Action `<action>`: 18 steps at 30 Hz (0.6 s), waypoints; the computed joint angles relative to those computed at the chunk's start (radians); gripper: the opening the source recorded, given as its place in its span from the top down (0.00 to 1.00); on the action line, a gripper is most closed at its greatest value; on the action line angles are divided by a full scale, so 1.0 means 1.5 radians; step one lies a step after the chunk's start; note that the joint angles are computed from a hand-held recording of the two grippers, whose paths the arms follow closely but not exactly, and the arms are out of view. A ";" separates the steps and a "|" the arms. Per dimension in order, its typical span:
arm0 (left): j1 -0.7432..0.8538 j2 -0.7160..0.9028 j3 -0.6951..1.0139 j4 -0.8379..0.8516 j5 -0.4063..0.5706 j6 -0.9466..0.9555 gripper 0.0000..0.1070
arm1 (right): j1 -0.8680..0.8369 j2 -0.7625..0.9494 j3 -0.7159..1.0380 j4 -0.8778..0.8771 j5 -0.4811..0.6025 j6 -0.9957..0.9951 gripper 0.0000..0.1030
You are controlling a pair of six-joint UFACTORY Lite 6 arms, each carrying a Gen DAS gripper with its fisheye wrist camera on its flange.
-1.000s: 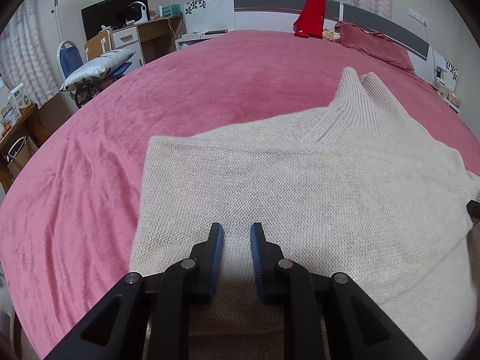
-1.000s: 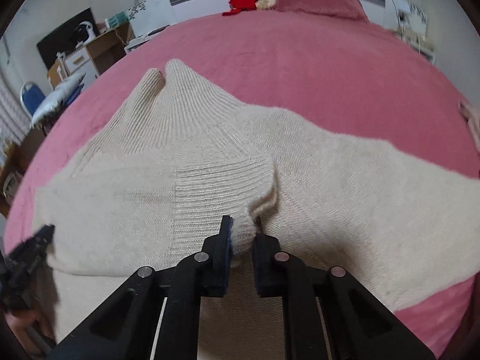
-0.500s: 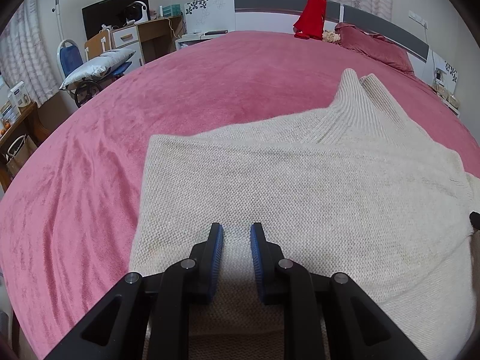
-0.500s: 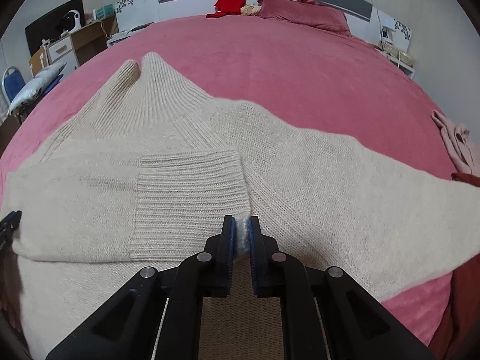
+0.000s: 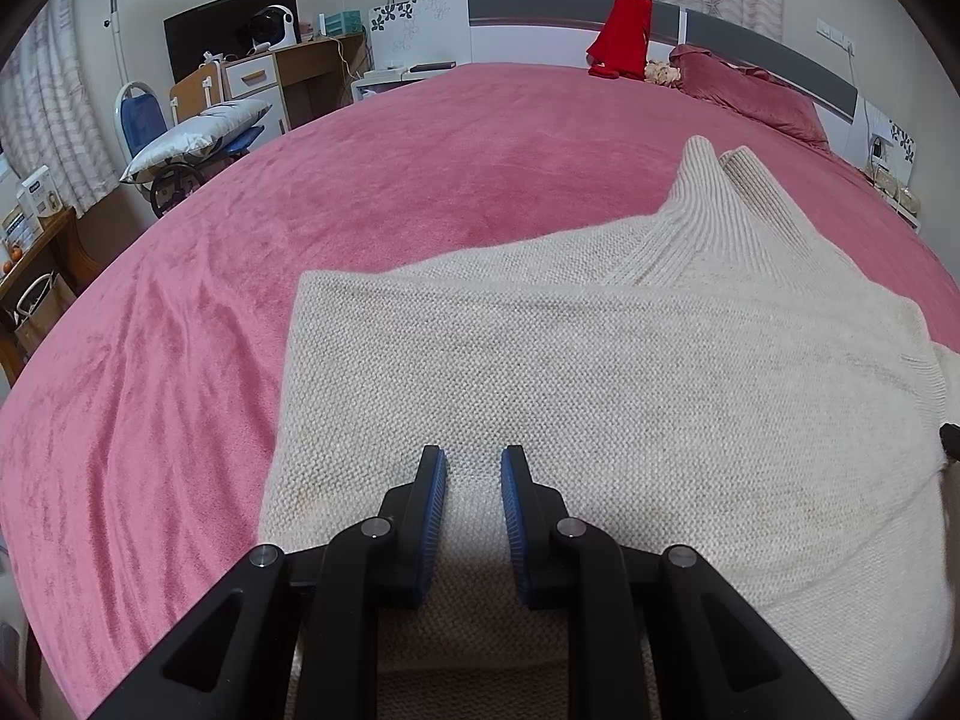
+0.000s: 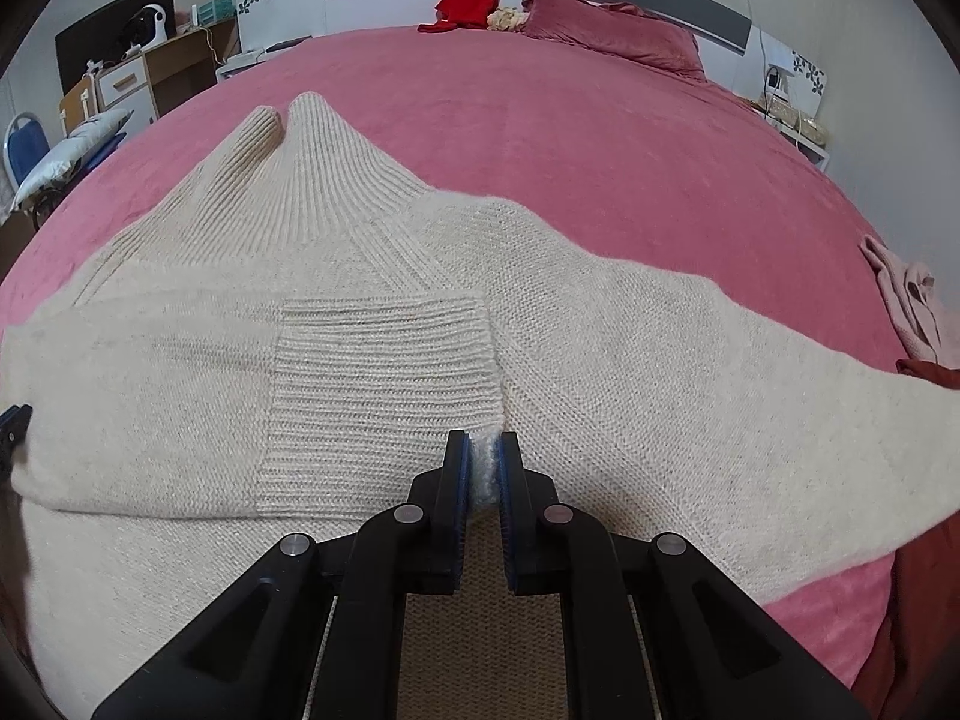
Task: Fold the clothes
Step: 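Lay the cuff on the sweater and open the right gripper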
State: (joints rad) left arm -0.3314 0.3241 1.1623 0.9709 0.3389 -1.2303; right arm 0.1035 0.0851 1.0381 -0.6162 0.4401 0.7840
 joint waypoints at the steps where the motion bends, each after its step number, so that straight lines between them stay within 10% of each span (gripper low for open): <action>1: -0.001 0.000 0.000 0.002 0.001 -0.002 0.82 | 0.000 -0.002 -0.003 0.001 -0.001 0.001 0.90; 18: -0.001 0.004 0.013 -0.035 0.009 0.028 0.82 | 0.016 -0.123 -0.054 -0.121 -0.056 0.188 0.49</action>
State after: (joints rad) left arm -0.3331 0.3305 1.1819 0.9182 0.3531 -1.1888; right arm 0.1282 -0.0997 0.9571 -0.7973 0.3566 1.0658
